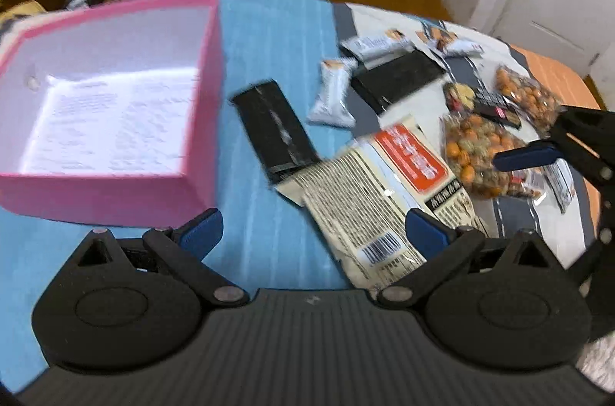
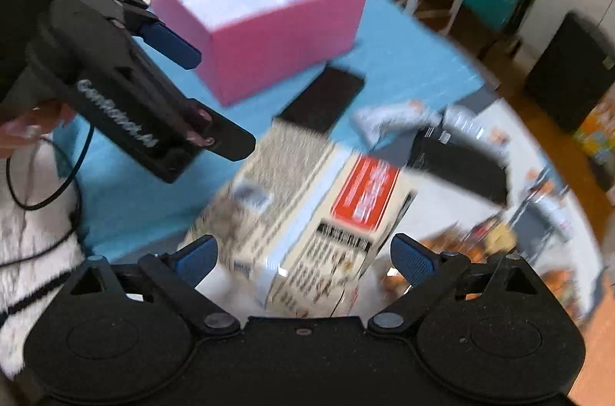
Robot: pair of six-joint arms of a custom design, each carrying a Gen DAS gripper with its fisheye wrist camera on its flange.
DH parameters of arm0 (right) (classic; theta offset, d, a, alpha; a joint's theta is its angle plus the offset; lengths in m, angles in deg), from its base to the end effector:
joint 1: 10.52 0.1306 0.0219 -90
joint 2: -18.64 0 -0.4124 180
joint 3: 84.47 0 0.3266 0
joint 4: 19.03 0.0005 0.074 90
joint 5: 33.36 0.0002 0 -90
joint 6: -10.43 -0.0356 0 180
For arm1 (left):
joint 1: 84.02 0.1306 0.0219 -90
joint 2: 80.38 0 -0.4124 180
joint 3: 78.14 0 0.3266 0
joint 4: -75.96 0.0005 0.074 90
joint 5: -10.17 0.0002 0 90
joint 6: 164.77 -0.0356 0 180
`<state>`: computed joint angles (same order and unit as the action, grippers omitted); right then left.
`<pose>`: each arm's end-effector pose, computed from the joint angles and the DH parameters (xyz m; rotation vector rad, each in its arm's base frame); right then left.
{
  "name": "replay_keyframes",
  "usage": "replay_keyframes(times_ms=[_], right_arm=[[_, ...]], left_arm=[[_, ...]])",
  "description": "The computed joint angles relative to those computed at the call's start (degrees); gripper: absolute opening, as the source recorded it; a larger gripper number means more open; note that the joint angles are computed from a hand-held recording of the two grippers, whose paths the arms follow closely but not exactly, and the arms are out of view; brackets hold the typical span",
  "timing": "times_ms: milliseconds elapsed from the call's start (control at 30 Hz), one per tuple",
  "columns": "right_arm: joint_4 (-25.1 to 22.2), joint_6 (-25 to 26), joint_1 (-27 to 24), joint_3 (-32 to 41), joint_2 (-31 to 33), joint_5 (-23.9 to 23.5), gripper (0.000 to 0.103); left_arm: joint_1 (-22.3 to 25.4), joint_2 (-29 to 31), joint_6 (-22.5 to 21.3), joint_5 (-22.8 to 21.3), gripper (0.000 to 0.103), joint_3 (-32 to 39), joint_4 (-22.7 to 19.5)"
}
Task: Organize snacks
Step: 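Grasp the beige noodle bag with the left gripper and lift it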
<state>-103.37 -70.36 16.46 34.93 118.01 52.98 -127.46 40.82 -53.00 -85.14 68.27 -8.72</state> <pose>0.3941 0.2026 0.5506 -0.8582 2.5629 0.1805 0.4277 -0.4012 0.5281 0.4617 2.5891 -0.2840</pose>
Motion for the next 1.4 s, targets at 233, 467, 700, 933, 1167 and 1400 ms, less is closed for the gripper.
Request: replay_keyframes(times_ms=[233, 467, 700, 933, 1167, 1400], right_arm=[[-3.31, 4.64, -1.5, -2.12, 1.49, -4.49, 0.098], [-1.53, 6.84, -2.72, -5.15, 2.64, -5.24, 0.098], [1.32, 6.08, -2.44, -8.13, 1.75, -5.29, 0.097], [-1.9, 2.44, -1.64, -4.85, 2.25, -3.52, 0.085], [-6.99, -2.22, -1.85, -0.48, 5.45, -6.73, 0.085], [-7.29, -2.91, -1.6, -0.73, 4.81, -7.02, 0.085]], left_arm=[[1.52, 5.48, 2.81, 12.44, 0.103, 3.01, -6.16], [-0.08, 5.46, 1.56, 9.75, 0.103, 0.48, -0.75], [0.74, 4.42, 4.23, 12.74, 0.095, -3.42, 3.98], [0.61, 1.1, 4.79, 15.0, 0.074, -8.71, 8.88], [0.34, 0.66, 1.68, 14.81, 0.074, -6.66, 4.09], [0.48, -2.95, 2.51, 16.65, 0.075, -9.76, 2.81]])
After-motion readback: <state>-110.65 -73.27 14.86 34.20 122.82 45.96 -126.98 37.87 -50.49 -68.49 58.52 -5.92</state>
